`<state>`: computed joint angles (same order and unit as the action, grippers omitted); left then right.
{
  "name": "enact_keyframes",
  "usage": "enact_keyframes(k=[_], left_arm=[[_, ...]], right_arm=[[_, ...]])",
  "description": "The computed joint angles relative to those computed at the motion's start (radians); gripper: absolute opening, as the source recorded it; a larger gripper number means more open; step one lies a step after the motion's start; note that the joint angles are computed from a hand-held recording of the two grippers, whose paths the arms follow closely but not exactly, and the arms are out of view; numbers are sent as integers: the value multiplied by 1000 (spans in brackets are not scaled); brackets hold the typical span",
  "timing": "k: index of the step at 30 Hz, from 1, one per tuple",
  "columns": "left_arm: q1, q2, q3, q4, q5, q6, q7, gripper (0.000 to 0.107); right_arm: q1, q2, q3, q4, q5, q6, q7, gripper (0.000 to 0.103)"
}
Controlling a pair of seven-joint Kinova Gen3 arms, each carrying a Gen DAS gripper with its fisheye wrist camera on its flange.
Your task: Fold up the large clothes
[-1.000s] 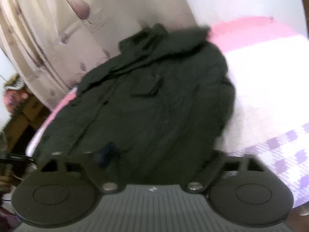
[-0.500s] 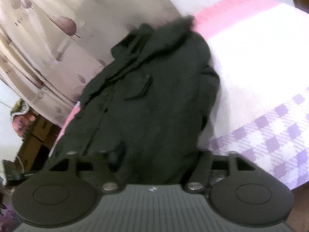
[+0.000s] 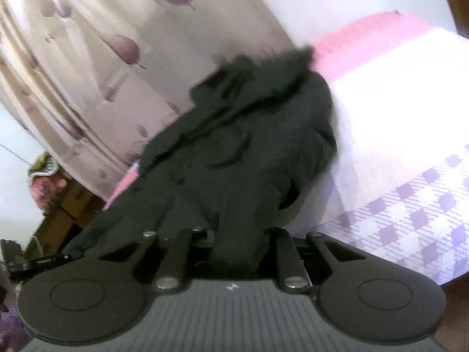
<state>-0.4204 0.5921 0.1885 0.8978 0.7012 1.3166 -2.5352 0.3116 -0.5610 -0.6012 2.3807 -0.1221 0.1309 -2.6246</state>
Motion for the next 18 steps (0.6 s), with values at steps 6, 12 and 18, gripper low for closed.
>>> enact_keyframes(k=[6,12,18], left_arm=[[-106,-27,26,-31,134,92,44,13],[-107,-40,36,-77,232,28,119,13],[0,-12,33,-172,184,-101,202,13]], right_arm=[[-105,-87,61,13,-33,-30,-13,14],[-130,-104,145,-24,-20,-86,46,14],[-189,19,298,-93,16,-147,171,14]])
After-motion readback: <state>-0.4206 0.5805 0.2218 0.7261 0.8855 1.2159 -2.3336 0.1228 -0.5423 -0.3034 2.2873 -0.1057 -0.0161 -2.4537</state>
